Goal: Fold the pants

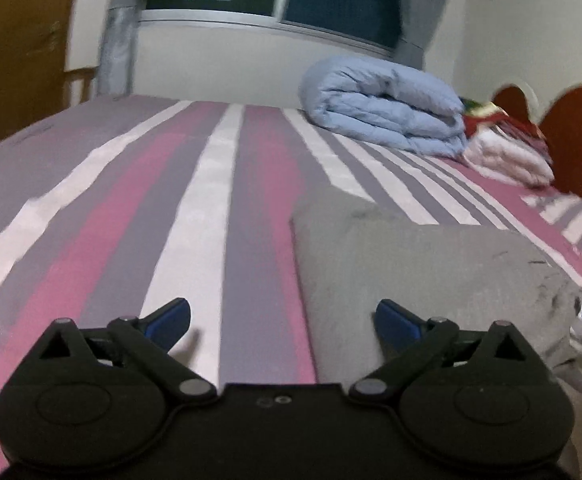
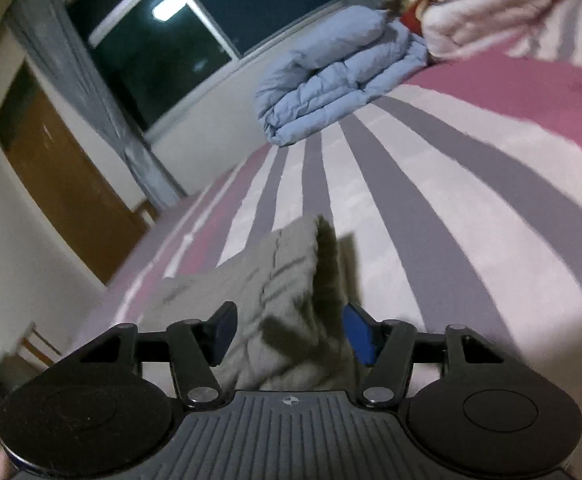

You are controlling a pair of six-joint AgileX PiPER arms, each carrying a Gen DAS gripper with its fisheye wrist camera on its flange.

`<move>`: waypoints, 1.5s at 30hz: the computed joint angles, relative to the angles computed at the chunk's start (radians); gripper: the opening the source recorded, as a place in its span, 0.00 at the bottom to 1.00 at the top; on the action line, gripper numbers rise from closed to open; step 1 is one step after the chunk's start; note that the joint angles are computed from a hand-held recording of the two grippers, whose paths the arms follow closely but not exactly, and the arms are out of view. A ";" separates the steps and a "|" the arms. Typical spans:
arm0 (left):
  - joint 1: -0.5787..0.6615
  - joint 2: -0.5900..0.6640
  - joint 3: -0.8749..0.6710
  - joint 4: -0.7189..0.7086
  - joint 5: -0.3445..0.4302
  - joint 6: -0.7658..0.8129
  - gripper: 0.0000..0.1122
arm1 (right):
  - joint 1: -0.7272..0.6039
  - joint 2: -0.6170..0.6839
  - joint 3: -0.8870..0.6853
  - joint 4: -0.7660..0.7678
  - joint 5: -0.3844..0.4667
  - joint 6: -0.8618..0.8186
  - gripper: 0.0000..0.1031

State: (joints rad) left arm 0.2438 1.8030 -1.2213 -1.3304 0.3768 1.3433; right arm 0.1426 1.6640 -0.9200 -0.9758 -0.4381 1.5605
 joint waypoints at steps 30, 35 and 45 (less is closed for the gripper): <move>0.022 -0.020 0.132 -0.285 -0.041 0.251 0.86 | -0.084 0.047 0.046 0.048 -0.164 0.075 0.44; 0.073 0.001 0.081 -0.205 0.074 0.167 0.86 | -0.094 0.055 0.037 0.030 -0.166 0.100 0.75; 0.165 0.464 -0.646 0.205 0.714 -0.497 0.72 | -0.149 0.251 -0.216 -0.317 -0.259 0.464 0.77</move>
